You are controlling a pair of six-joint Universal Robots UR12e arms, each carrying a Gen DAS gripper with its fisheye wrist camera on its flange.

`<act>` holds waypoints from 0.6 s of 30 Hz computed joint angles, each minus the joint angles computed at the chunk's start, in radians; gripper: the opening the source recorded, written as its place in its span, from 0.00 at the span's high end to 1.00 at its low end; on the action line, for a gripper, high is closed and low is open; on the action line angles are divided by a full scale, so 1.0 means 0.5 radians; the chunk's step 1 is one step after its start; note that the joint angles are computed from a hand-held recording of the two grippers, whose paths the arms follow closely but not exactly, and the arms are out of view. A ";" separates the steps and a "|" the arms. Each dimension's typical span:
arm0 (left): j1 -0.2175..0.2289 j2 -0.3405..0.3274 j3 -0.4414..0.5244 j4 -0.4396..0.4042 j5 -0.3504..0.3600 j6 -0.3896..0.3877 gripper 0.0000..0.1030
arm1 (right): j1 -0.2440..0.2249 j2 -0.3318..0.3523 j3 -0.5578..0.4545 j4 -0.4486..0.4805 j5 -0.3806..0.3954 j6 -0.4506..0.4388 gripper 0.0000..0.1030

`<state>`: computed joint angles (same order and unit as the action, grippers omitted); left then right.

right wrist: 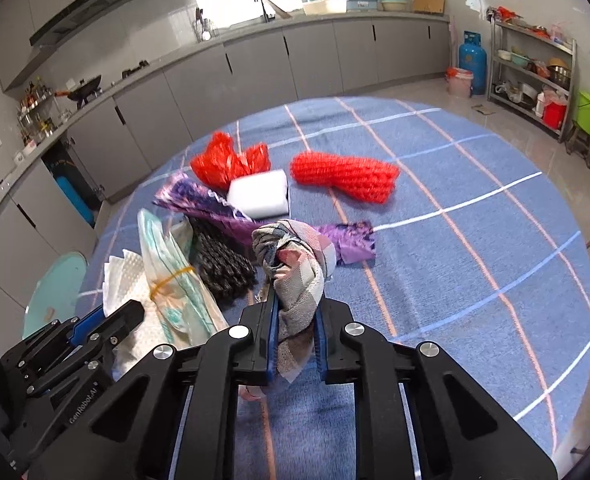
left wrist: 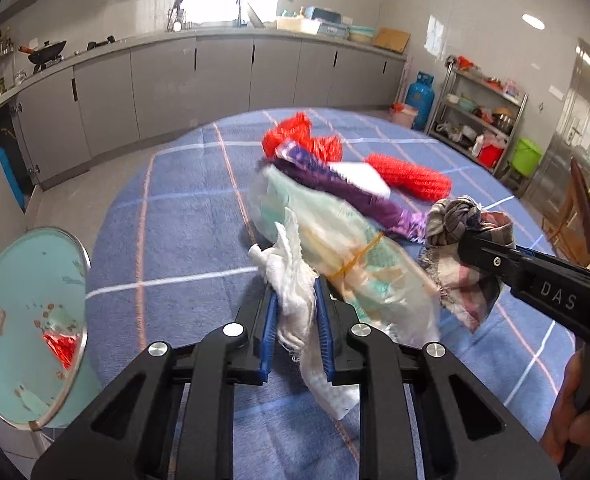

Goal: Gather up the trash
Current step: 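Lift the tissue and plaid cloth with both grippers and carry them over the teal bucket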

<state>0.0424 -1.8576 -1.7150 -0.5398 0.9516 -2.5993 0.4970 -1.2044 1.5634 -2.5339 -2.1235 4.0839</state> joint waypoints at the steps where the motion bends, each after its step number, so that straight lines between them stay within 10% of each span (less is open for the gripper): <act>1: 0.012 0.007 -0.003 0.010 -0.020 -0.009 0.82 | 0.006 -0.007 0.003 -0.012 -0.018 0.002 0.85; 18: 0.115 0.096 -0.059 0.036 -0.221 0.017 0.82 | 0.075 -0.028 -0.006 -0.052 -0.123 0.008 0.85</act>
<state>0.0997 -1.8094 -1.7443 -0.5217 0.8409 -2.5906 0.5346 -1.2185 1.5606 -2.5601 -2.1849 4.0877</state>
